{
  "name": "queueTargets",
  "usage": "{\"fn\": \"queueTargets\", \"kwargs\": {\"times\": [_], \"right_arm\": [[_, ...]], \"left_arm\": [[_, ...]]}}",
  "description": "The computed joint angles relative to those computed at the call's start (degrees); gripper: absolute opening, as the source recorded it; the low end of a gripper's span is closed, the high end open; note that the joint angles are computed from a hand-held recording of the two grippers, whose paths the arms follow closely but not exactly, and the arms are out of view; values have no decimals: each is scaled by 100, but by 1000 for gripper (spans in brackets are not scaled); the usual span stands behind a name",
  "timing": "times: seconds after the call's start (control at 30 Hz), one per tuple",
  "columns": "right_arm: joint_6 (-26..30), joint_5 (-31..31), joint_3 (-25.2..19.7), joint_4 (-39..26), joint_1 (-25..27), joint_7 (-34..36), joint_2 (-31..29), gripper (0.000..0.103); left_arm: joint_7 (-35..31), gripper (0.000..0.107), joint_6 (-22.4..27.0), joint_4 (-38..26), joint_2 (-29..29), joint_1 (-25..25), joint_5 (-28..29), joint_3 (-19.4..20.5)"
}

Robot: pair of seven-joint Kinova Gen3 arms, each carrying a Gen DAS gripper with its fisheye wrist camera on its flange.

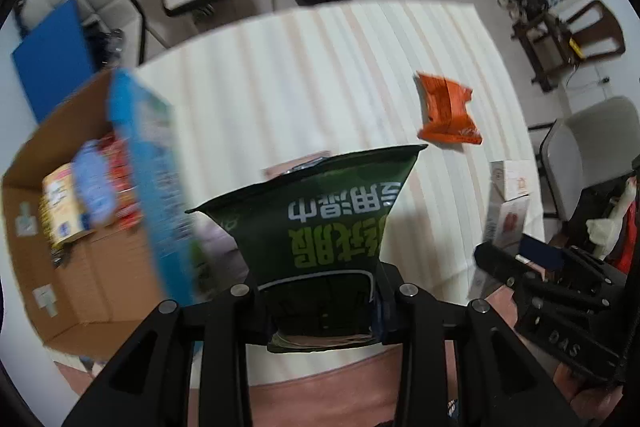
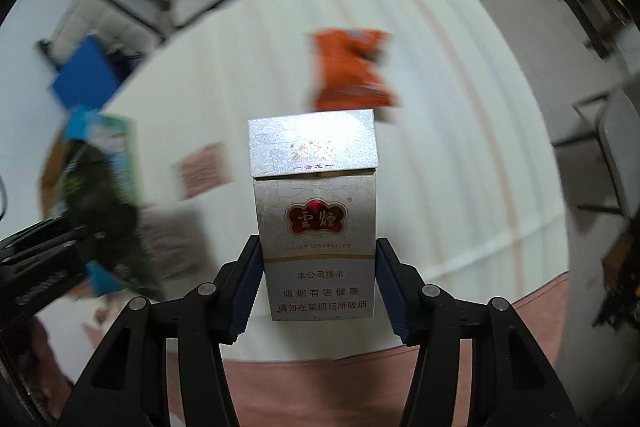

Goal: Organize soft objects
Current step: 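Place both items into the box's empty corner and open both tools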

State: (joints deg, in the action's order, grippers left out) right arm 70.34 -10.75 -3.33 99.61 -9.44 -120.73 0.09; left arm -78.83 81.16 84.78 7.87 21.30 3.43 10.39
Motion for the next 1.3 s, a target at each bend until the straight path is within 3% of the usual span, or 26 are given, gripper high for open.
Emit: {"fn": "queueTargets", "kwargs": {"times": [0.1, 0.2, 0.37, 0.47, 0.67, 0.97, 1.23, 1.3], "right_arm": [[77, -122, -347, -567, -379, -372, -24, 57], [108, -152, -694, -1165, -781, -579, 140, 57], [92, 210, -914, -2476, -1819, -1117, 1039, 57], [79, 274, -925, -3161, -2336, -1325, 1715, 57], [-19, 21, -858, -4107, -2847, -1383, 2895, 57], [241, -292, -760, -5414, -3252, -1508, 4442, 57], [729, -468, -745, -6251, -3404, -1482, 5067, 59], [1064, -463, -762, -6581, -3420, -1504, 5249, 60]], "left_arm": [[-649, 31, 326, -37, -424, -565, 138, -302], [-1220, 31, 708, -460, -427, -1149, 163, -651], [-2040, 31, 1044, -685, -459, -2066, -10, -1087], [-2515, 31, 1173, -903, -207, -2627, -67, -1324], [-3048, 31, 1416, -1173, 663, -3390, -248, -1478], [-3190, 31, 1334, -1273, 1727, -3699, -866, -1477], [-3250, 35, 1346, -1172, 1938, -3783, -1034, -1501], [-3274, 44, 1270, -1094, 1869, -3769, -1106, -1500]]}}
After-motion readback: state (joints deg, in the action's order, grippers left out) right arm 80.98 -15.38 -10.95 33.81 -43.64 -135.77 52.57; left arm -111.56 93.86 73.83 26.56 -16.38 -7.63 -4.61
